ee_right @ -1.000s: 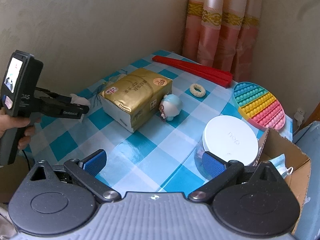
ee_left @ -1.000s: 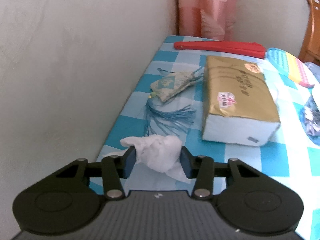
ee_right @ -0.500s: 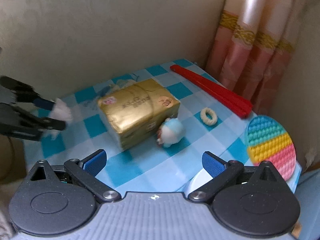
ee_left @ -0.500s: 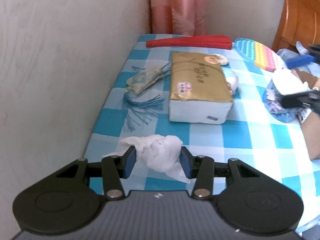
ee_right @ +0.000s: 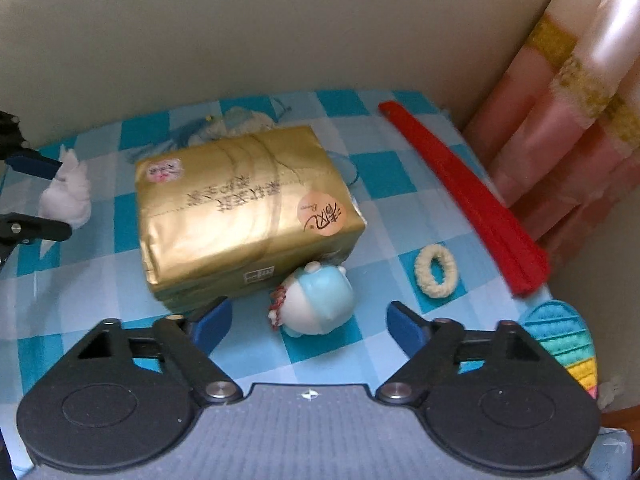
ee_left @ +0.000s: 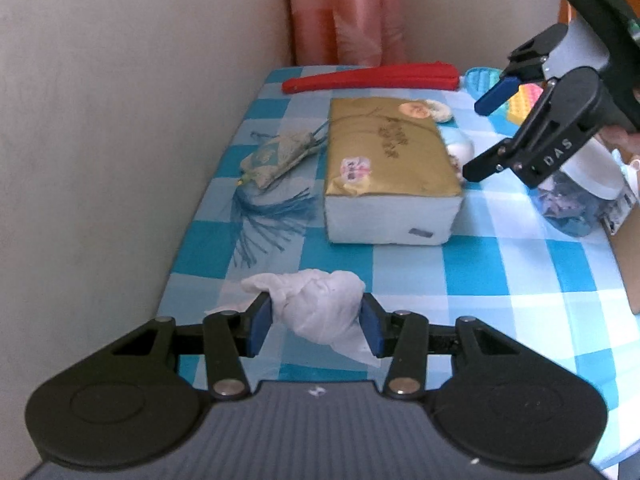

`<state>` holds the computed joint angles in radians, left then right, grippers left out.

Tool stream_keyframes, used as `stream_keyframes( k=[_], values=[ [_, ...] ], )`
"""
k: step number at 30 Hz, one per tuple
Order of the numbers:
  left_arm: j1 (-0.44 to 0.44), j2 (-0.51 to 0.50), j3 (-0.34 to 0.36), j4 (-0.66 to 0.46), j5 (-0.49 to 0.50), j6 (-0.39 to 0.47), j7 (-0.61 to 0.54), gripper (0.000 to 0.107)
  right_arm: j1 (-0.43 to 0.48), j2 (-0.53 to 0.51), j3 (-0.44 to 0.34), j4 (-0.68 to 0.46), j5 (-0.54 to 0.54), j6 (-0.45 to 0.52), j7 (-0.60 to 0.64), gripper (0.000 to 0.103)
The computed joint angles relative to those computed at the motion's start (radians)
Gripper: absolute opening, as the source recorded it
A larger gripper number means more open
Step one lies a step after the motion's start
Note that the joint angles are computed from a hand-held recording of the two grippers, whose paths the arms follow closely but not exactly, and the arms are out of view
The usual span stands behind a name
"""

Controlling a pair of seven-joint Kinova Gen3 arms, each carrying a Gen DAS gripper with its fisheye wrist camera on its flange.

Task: Organize soft objects
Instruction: 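Lift the white cloth with the left tool while the right tool grasps the blue-white doll figurine, then carry the doll and white cloth to the box while the right tool releases the doll inside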

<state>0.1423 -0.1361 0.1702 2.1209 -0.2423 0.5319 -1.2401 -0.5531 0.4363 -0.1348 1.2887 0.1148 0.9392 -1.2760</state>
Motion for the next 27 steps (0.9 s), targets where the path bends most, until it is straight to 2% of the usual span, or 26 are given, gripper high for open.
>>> stream_keyframes(
  k=[5, 14, 17, 27],
  values=[
    [-0.008, 0.013, 0.002, 0.002, -0.017, -0.017, 0.017, 0.046, -0.010, 0.050, 0.009, -0.043, 0.026, 0.027, 0.024, 0.079],
    [0.002, 0.034, -0.015, -0.002, 0.003, -0.035, -0.006, 0.046, 0.004, 0.087, 0.004, -0.078, -0.002, 0.045, 0.068, 0.072],
    [0.004, 0.035, -0.020, -0.002, 0.013, -0.037, -0.021, 0.046, 0.007, 0.092, 0.003, -0.087, -0.015, 0.058, 0.079, 0.061],
    [0.006, 0.022, -0.024, 0.008, 0.029, -0.031, -0.053, 0.046, 0.005, 0.004, 0.006, 0.002, -0.030, 0.009, -0.003, 0.057]
  ],
)
